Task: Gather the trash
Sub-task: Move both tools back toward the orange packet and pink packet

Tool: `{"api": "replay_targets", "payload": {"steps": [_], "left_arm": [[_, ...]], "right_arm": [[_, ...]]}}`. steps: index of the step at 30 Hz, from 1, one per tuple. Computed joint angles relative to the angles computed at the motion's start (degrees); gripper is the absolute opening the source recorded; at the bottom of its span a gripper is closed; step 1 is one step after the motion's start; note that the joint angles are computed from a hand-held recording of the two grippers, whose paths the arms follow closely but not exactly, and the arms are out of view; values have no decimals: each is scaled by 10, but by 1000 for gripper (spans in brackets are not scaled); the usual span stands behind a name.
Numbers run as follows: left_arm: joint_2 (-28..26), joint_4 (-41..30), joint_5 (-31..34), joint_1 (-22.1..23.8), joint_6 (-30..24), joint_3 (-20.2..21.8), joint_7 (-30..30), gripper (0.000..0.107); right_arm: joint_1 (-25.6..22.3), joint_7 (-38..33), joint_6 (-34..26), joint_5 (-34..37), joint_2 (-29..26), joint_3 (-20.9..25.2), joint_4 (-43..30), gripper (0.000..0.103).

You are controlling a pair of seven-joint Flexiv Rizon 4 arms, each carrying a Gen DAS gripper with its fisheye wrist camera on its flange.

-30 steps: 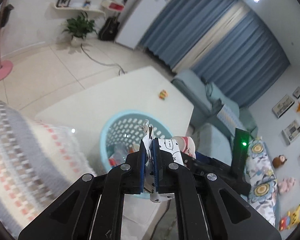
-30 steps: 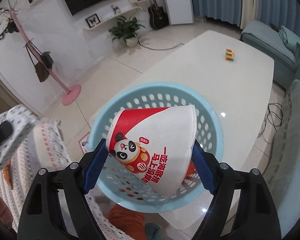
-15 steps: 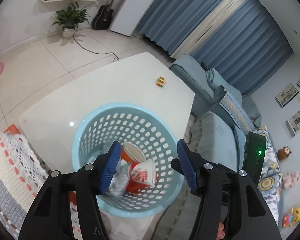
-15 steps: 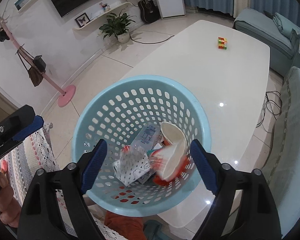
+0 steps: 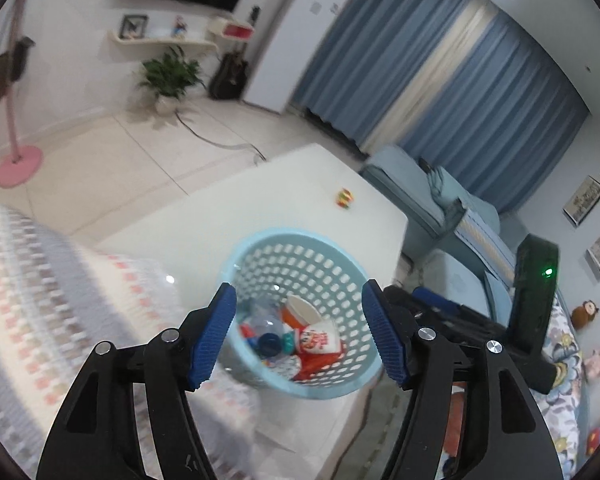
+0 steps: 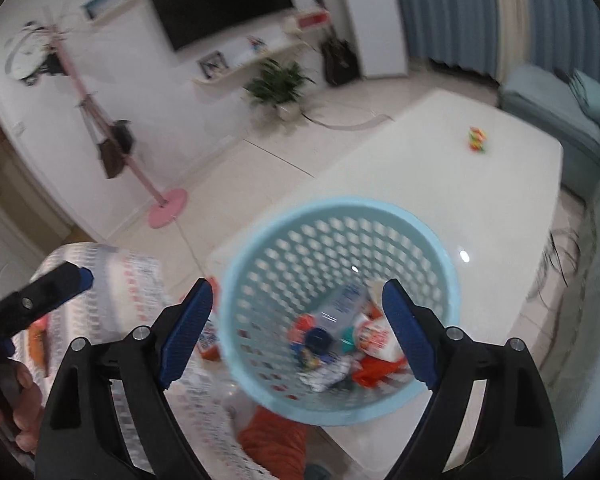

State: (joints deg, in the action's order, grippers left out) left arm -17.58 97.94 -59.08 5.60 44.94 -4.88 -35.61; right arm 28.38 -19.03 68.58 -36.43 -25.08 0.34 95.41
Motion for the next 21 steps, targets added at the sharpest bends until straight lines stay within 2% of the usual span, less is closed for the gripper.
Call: {"api": "replay_targets", "payload": {"steps": [4,9,16,21], "left_arm": [[44,43,-19,9,42,25,16,63],[82,76,-40,28,82,57,28,63],[108,103,-67,65,130,94,34,63],[104,106,-77,96,141,109,24,62]], "right_arm": [[28,-22,10,-27,-19,2,-45,82],[68,-93,-5,-24,-65,18,-130,82],[127,-230,-46,29,-153,50,-276,82],[147,-327,-78,94,-218,85,-383,70]]}}
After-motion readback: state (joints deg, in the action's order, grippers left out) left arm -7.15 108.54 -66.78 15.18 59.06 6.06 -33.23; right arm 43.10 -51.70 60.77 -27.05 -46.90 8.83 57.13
